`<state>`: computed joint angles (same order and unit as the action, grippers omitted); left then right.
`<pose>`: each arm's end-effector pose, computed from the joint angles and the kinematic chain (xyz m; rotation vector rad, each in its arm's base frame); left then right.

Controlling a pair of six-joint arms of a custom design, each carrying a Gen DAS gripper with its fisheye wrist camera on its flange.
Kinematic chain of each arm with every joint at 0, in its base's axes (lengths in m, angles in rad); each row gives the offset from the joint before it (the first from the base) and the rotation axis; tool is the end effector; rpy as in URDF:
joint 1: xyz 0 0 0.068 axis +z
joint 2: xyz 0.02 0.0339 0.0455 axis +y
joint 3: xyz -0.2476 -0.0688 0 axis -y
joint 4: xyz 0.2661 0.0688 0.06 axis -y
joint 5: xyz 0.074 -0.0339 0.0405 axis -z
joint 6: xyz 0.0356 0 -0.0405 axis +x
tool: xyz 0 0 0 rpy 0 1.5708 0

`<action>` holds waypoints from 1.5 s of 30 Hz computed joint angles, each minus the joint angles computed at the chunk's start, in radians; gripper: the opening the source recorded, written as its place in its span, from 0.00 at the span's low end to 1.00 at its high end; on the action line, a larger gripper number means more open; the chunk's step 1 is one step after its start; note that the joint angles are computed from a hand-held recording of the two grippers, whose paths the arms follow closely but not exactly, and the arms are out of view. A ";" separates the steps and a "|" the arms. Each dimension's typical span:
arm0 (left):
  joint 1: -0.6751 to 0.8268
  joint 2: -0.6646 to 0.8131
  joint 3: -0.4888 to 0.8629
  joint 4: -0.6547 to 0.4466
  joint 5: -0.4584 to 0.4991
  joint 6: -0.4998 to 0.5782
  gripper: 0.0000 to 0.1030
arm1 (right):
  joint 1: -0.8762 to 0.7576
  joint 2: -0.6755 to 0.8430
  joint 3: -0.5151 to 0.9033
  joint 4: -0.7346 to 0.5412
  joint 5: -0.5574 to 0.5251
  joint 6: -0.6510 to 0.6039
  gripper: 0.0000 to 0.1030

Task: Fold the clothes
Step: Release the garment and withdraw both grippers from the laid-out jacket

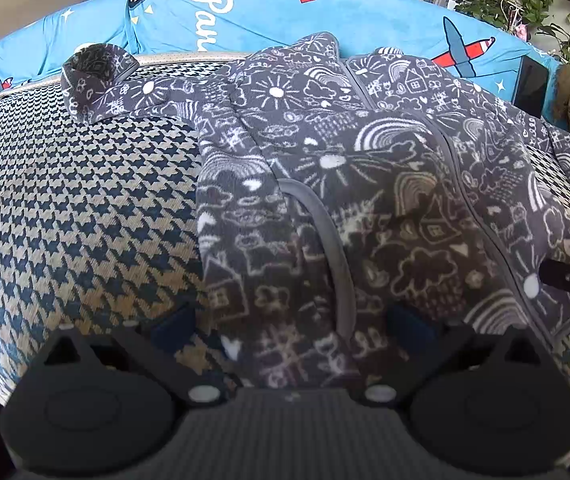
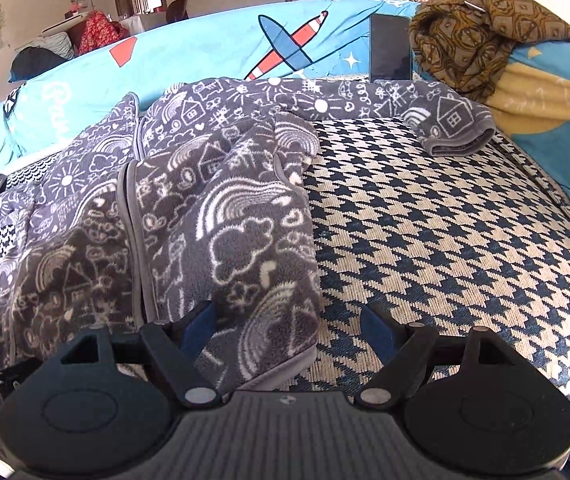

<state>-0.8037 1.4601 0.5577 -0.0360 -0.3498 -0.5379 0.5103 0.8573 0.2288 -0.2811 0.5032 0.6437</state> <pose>0.1949 -0.1846 0.1013 0.1830 2.4301 -0.1580 0.1594 0.0696 0.1098 0.3598 2.3073 -0.0656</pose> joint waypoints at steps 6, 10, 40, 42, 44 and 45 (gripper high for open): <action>-0.012 0.011 -0.007 0.020 -0.014 -0.005 1.00 | 0.060 0.050 0.002 0.022 0.065 0.018 0.77; -0.011 0.011 -0.010 0.024 -0.013 0.000 1.00 | 0.086 0.079 0.004 0.033 0.095 0.022 0.78; 0.054 -0.189 -0.119 -0.044 0.034 -0.035 1.00 | 0.295 -0.305 -0.078 -0.220 0.345 0.181 0.19; 0.048 -0.213 -0.125 -0.053 0.008 -0.045 1.00 | 0.347 -0.332 -0.079 -0.242 0.354 0.178 0.19; 0.055 -0.223 -0.121 -0.079 -0.030 -0.061 1.00 | 0.384 -0.374 -0.090 -0.249 0.328 0.163 0.20; 0.071 -0.225 -0.118 -0.095 -0.034 -0.072 1.00 | 0.406 -0.382 -0.092 -0.248 0.311 0.159 0.20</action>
